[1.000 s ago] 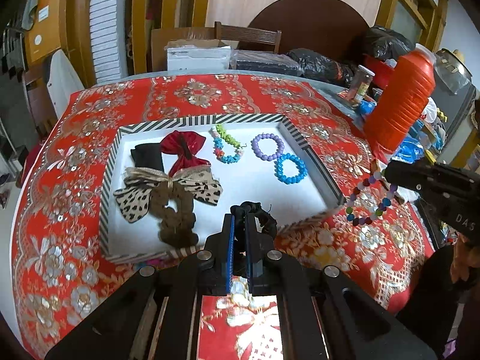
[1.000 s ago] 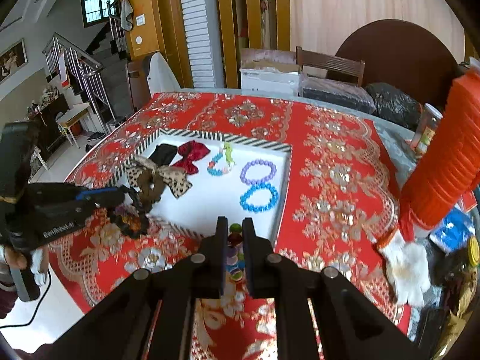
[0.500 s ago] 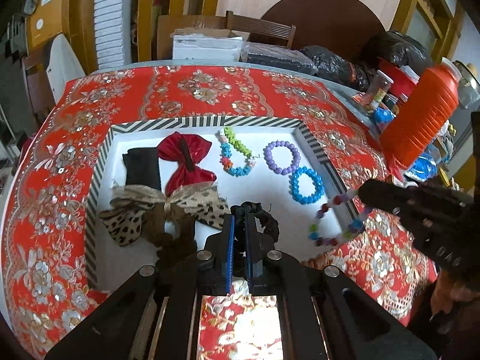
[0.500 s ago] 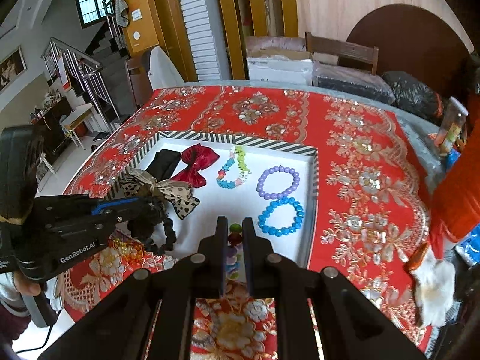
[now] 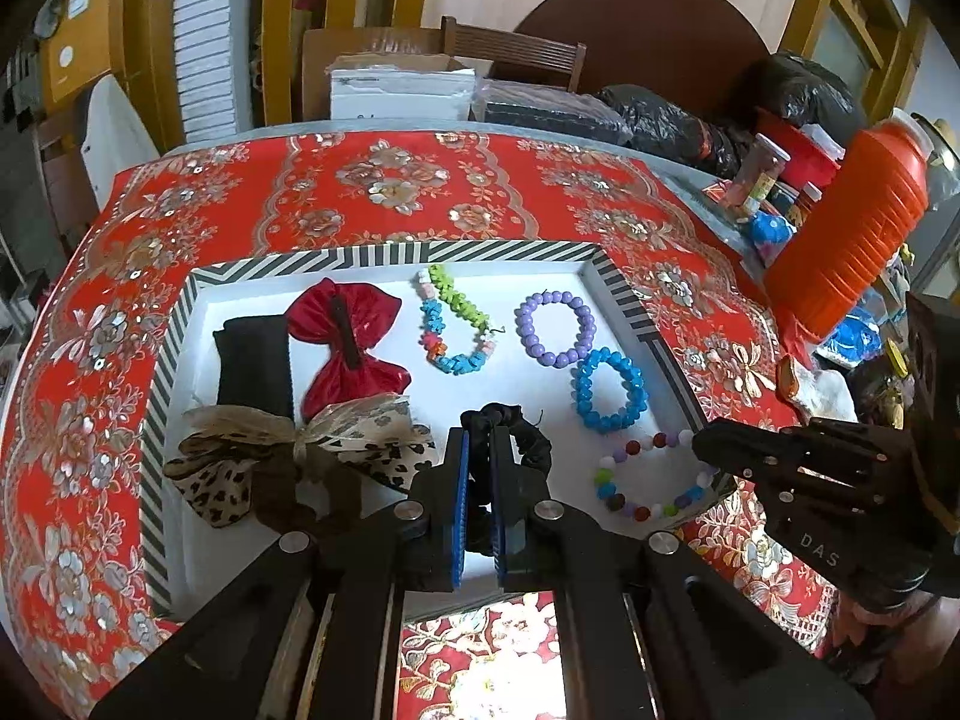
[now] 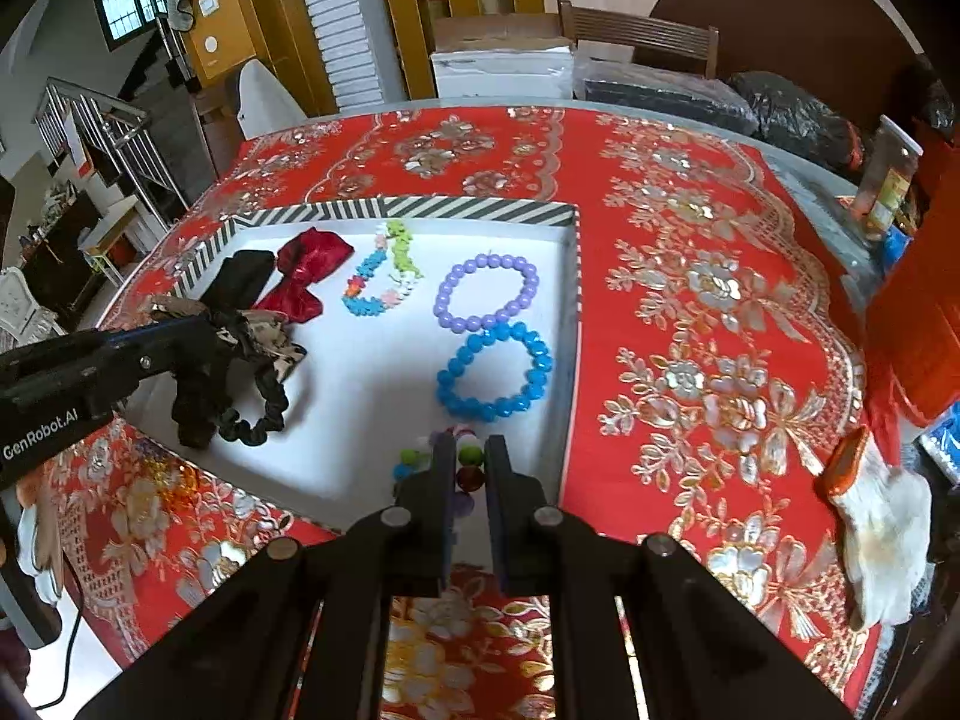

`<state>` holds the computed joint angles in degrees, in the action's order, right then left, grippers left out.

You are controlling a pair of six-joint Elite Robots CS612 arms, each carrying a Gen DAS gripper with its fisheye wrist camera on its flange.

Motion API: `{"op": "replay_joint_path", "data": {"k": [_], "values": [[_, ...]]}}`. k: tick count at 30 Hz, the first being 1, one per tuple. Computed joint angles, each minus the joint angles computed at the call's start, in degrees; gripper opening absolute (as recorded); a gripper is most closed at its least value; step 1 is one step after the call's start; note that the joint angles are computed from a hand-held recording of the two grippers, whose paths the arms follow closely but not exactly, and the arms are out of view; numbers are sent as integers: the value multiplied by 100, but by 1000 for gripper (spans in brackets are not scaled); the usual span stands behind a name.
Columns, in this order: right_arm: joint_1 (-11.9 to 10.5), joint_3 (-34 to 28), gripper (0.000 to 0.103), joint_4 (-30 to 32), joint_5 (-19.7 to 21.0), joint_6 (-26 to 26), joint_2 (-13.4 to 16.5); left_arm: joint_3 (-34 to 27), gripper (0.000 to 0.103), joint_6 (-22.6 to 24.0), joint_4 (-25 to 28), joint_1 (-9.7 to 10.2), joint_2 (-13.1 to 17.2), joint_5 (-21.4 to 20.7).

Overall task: Organize jewelry
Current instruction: 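Carry the black scrunchie into the tray with the left gripper while the right carries the bead bracelet, then open the left gripper to release the scrunchie while the right releases the bead bracelet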

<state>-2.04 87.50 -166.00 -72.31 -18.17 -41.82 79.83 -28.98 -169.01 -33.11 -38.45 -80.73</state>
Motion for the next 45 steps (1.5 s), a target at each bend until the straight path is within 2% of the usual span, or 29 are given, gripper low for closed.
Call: {"op": "replay_joint_path", "data": {"k": [15, 21, 25, 33, 41, 44, 45], "values": [[-22, 5, 9, -72, -106, -51, 16, -298, 1, 74, 230, -7, 124, -20], [-27, -8, 9, -106, -158, -56, 40, -626, 1, -156, 396, 43, 332, -394], [-19, -30, 9, -97, -224, -79, 71, -832, 1, -314, 481, 61, 479, -464], [20, -72, 9, -90, -369, -204, 143, -1240, 1, -525, 1039, 121, 749, -350], [63, -79, 9, -119, -521, -359, 192, -1393, 1, -579, 1204, 146, 857, -282], [36, -66, 12, -136, -411, -315, 190, -1416, 11, -522, 1172, 154, 875, -366], [19, -66, 13, -133, -336, -272, 190, -1406, 19, -516, 1147, 148, 872, -352]]}}
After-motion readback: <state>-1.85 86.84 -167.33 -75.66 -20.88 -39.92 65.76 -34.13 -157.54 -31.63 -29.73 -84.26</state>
